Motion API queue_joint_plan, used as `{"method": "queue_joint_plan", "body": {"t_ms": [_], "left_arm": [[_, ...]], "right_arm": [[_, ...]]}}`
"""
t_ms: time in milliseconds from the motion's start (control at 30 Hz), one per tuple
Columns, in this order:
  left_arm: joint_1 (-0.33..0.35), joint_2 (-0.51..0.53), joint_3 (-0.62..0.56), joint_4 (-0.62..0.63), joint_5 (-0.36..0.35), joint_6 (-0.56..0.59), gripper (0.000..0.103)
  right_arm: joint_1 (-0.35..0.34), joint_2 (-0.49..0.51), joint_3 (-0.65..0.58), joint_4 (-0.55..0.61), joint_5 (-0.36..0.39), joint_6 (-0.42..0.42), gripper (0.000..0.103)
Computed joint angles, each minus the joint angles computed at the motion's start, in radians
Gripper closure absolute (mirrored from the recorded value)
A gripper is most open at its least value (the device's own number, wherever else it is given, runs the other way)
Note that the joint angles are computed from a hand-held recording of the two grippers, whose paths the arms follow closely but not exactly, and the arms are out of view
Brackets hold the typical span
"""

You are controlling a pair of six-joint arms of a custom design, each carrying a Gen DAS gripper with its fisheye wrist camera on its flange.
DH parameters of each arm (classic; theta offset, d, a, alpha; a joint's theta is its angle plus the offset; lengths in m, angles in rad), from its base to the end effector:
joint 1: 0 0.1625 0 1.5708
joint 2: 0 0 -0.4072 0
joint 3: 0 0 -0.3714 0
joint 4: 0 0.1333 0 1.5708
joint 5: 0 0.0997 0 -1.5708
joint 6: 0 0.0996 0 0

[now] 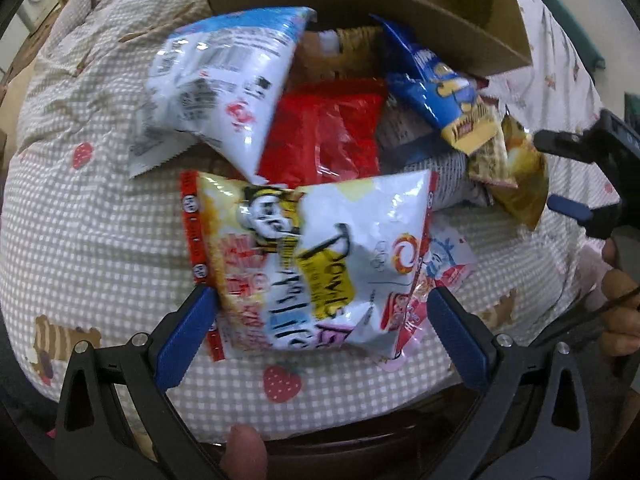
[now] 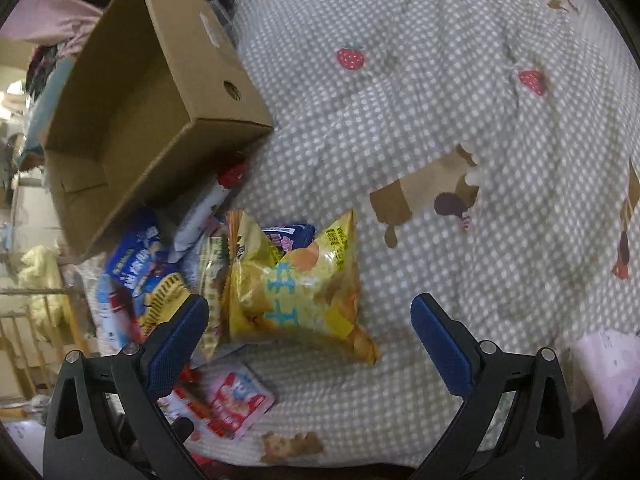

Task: Organize snacks
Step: 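Grasp the white-red chip bag with left tool while right tool grasps yellow chip bag, then carry both bags over the box and release them inside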

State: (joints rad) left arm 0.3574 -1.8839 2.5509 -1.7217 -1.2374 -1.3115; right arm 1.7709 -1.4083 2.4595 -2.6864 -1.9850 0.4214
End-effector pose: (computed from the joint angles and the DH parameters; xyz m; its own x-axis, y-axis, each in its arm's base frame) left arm -0.1356 -0.2277 0.1891 -0.8335 -0.0526 -0.5500 0.0356 0.9883 -0.1486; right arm 0.1620 -0.3300 0.1574 -0.9045 0.2572 0.3402 0.1881 0.9565 -0.2230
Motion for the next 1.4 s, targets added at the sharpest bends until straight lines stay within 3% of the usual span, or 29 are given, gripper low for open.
{"method": "queue_joint_plan", "body": {"t_ms": [100,167,367,433,567,633,733,800,967,1267,1400], "left_arm": [[-0.011,0.031,0.008,-0.010,0.011,-0.012,0.000],[-0.005,0.061,0.025,-0.065,0.019,-0.016,0.000],[-0.003,0.005,0.024,-0.030,0.026,-0.041,0.000],[-0.013,0.004,0.021,-0.025,0.027,-0.034,0.000],[-0.017,0.042,0.004,-0.035,0.027,-0.038,0.001],[-0.010,0.065,0.011,-0.053,0.033,-0.043,0.009],[-0.005,0.085,0.018,-0.049,0.034,-0.066,0.031],[-0.017,0.078,0.018,-0.016,0.034,-0.100,0.053],[-0.046,0.026,0.008,0.073,0.022,-0.148,0.077],[-0.153,-0.086,-0.049,0.235,0.022,-0.201,0.085],[-0.209,-0.143,-0.109,0.318,0.046,-0.230,0.085]], "right_arm": [[0.029,0.050,-0.027,0.040,-0.060,0.012,0.006],[0.020,0.058,-0.026,0.038,-0.038,0.010,0.008],[0.018,0.102,-0.014,-0.009,-0.015,-0.021,0.020],[0.029,0.125,-0.024,-0.005,-0.011,-0.021,0.030],[0.080,0.203,-0.036,-0.050,-0.043,-0.006,0.033],[0.092,0.222,-0.036,-0.065,-0.046,0.006,0.034],[0.111,0.236,-0.042,-0.069,-0.056,0.001,0.037],[0.122,0.235,-0.036,-0.078,-0.061,-0.001,0.039],[0.147,0.194,-0.003,-0.090,-0.065,0.018,0.042],[0.174,0.085,0.080,-0.172,-0.035,0.035,0.043],[0.233,0.041,0.110,-0.248,-0.064,0.041,0.043]]}}
